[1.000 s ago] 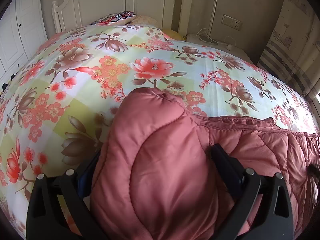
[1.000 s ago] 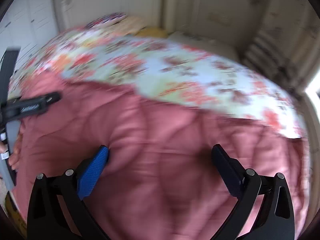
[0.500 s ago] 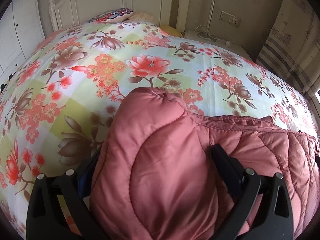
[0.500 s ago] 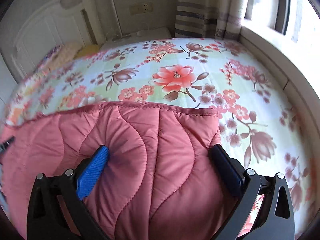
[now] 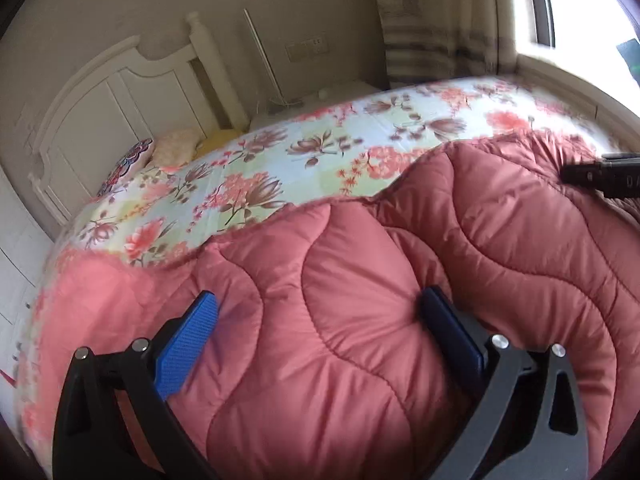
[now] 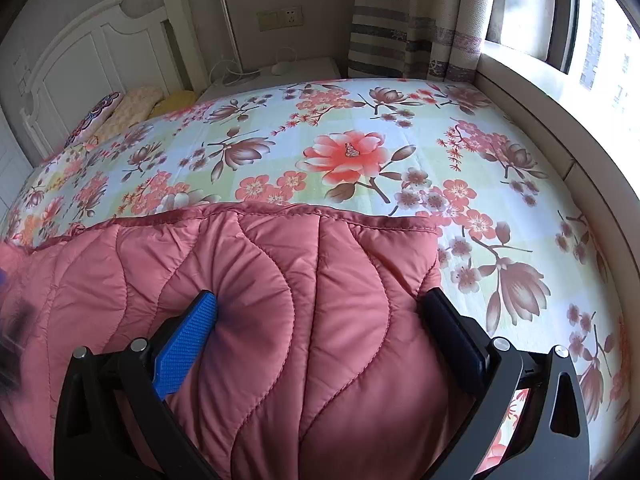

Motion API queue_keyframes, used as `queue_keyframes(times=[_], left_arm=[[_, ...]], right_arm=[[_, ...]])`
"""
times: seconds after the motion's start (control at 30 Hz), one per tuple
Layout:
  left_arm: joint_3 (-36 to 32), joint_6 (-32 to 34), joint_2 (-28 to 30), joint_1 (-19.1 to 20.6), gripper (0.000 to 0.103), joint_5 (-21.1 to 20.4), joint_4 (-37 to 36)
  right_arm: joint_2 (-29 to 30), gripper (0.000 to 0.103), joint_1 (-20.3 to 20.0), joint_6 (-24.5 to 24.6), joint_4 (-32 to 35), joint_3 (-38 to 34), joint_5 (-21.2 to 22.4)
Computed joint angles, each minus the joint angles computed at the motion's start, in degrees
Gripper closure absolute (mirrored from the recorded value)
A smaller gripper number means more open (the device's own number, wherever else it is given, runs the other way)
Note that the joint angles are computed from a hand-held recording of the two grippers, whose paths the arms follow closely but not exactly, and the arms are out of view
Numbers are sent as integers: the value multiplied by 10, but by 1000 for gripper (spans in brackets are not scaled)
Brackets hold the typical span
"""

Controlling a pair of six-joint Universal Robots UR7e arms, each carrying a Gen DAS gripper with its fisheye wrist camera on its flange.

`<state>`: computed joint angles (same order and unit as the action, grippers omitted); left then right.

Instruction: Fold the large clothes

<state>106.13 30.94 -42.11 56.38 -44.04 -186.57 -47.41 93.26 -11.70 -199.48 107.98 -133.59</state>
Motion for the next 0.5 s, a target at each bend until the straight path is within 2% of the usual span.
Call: queue_keyframes(times=[0.1,0.27,0.3,0.4,0.43,0.5], left_arm=[[-20,-69,-38,22,2,-49,105],[-17,-102,-83,48,2,-22,87],[-18,-100,-91,58,2,-5,72],[-26,-123,-110,91,2,-1,80],[-35,-144,-115,104,2,-15,99],[-49,-211,-134,133,2,-81,163]], right_arm=[[-3,5,-3,6,2,2,7],[-5,5,-5,7,1,5,13],[-6,5,-5,8,1,5,15],[-6,5,-5,9,1,6,16],[-6,5,-6,9,1,6,16],[-7,5,-6,10,2,6,18]])
